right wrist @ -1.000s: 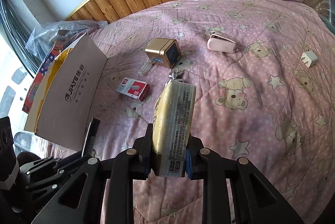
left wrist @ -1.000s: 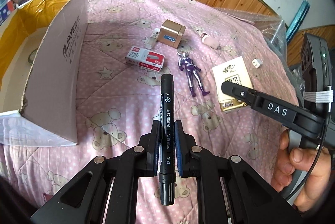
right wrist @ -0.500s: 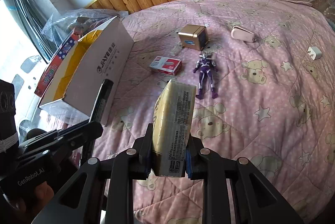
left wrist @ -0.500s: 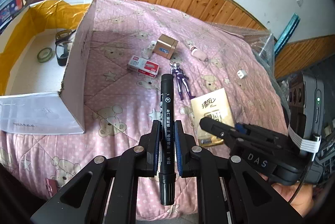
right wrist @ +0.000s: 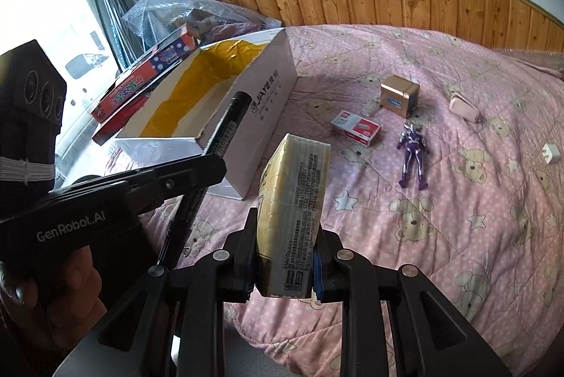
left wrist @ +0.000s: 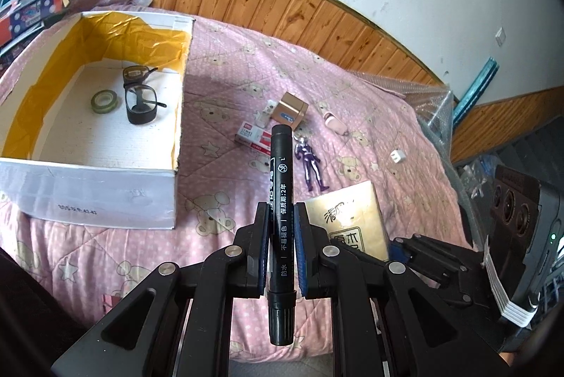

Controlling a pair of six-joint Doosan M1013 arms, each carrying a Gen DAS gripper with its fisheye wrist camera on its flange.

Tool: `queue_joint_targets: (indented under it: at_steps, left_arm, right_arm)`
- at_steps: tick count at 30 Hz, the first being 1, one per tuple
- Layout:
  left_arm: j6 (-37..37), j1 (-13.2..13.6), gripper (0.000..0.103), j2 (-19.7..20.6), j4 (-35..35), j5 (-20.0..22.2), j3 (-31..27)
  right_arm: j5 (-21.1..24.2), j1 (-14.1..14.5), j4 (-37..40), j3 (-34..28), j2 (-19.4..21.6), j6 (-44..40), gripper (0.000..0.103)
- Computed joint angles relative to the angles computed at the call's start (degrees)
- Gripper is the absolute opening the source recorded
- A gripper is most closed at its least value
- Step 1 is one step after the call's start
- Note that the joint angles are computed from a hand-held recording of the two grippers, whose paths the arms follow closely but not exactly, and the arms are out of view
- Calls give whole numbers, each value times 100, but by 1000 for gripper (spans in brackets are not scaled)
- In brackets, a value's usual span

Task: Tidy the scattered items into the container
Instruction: 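Carry the tissue pack and marker with both tools over the box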

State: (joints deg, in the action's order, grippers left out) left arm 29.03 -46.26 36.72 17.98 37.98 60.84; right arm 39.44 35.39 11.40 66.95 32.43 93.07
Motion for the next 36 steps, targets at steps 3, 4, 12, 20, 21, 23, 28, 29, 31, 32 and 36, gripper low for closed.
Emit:
queue_joint_targets:
  at_steps: [3,4,12,20,21,23,28,29,31,32,36]
  left_arm:
    - [-223,32,13,-90,203,-86,130]
    - [-278,44,13,-116,258,-109,166]
    - [-618,167,13,-300,558,-256,405]
    - [-720,279,13,-418,774,-266,498]
    - [-732,294,13,-430,803,-258,503]
    - [-744,321,13,-449,855,-236,511]
    - [-849,379,13,-485,1039,-205,527]
    - [-876,394,13,-492,1075,-203,533]
    - [-919,423,13,-506,1132,-196,543]
    - [-934,441,13,-512,1147,-196,550]
    - [-972,500,13,-527,1214,-150,549]
  right_arm:
    - [5,81,-118,-135,24,-193,25]
    - [11,101,-136,-183,36,-262,25]
    - [193,195,-35,-703,244,-692,25]
    - [387,270,129,-1244,498,-1008,25]
    - [415,273,167,-1300,525,-1041,25]
    - [450,274,239,-1392,568,-1107,25]
    - [638,274,319,-1743,743,-1233,25]
    - [700,268,347,-1839,792,-1249,25]
    - [815,256,431,-2029,885,-1292,25]
    - [862,251,466,-2122,927,-1317,25]
    - [1006,250,522,-2497,1092,-1409,25]
